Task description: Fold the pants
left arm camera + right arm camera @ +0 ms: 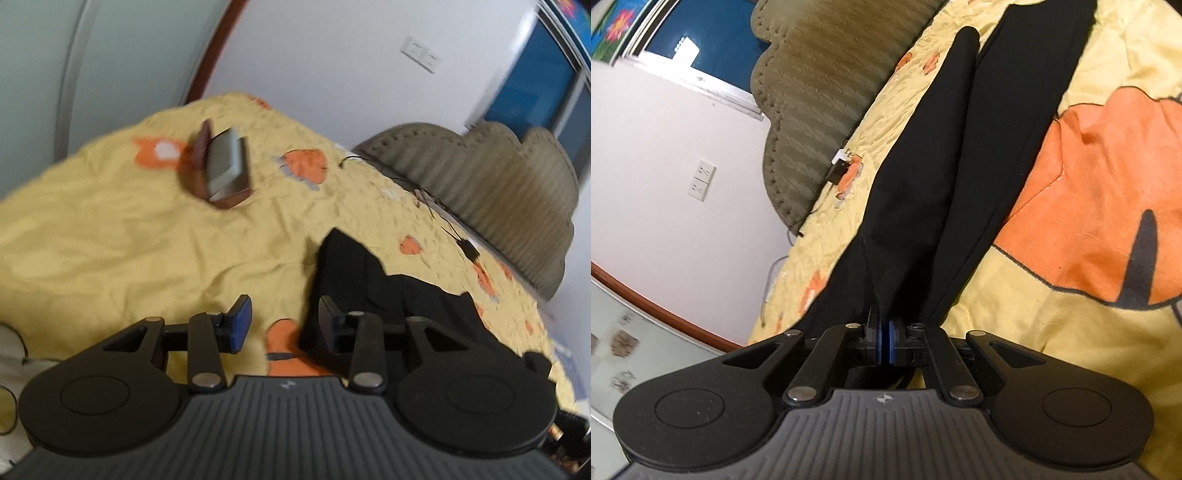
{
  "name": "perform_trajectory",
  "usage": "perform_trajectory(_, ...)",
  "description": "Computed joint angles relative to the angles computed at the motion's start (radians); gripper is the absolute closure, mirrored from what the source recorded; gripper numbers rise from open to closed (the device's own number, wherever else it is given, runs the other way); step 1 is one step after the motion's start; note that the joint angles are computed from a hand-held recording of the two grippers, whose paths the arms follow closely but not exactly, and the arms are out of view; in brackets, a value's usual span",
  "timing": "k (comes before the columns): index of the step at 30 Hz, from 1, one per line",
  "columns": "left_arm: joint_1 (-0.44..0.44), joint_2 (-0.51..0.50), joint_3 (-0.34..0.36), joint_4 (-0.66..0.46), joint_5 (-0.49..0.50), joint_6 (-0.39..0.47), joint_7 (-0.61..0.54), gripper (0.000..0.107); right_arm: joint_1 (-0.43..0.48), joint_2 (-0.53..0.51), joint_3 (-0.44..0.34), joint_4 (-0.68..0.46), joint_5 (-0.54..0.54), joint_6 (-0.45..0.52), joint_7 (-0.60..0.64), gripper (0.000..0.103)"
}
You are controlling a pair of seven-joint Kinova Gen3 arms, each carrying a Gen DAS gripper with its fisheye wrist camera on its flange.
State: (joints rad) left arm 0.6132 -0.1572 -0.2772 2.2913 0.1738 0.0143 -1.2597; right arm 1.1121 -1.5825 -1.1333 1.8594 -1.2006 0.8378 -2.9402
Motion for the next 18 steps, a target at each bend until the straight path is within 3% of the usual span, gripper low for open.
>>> perform_trajectory(4,-0.101,0.006,0.185,-0.068,0.08,0.029,-0.163,0.073,-0.034,-0.019,0.026,0.043,0.018,-0.007,-0.008,0.097)
perform_trajectory(6,-0.099,0.034,0.248,-0.124,0.132,0.038,-0.244,0.073,-0.055,-0.03,0.047,0.07,0.05,0.007,-0.027,0.097)
perform_trajectory(10,0.026,0.121,0.24,-0.25,0.246,0.065,-0.407,0.072,-0.077,-0.064,0.107,0.095,0.177,0.081,-0.08,0.097)
perform_trajectory(12,0.015,0.174,0.3,-0.315,0.318,0.087,-0.488,0.072,-0.085,-0.052,0.114,0.135,0.202,0.07,-0.047,0.097)
perform_trajectory(15,-0.027,0.267,0.396,-0.416,0.421,0.137,-0.61,0.072,-0.087,-0.004,0.095,0.208,0.204,0.011,0.028,0.097)
perform_trajectory(18,0.072,0.372,0.333,-0.514,0.458,0.181,-0.649,0.072,-0.082,0.055,0.067,0.316,0.112,-0.111,0.134,0.097)
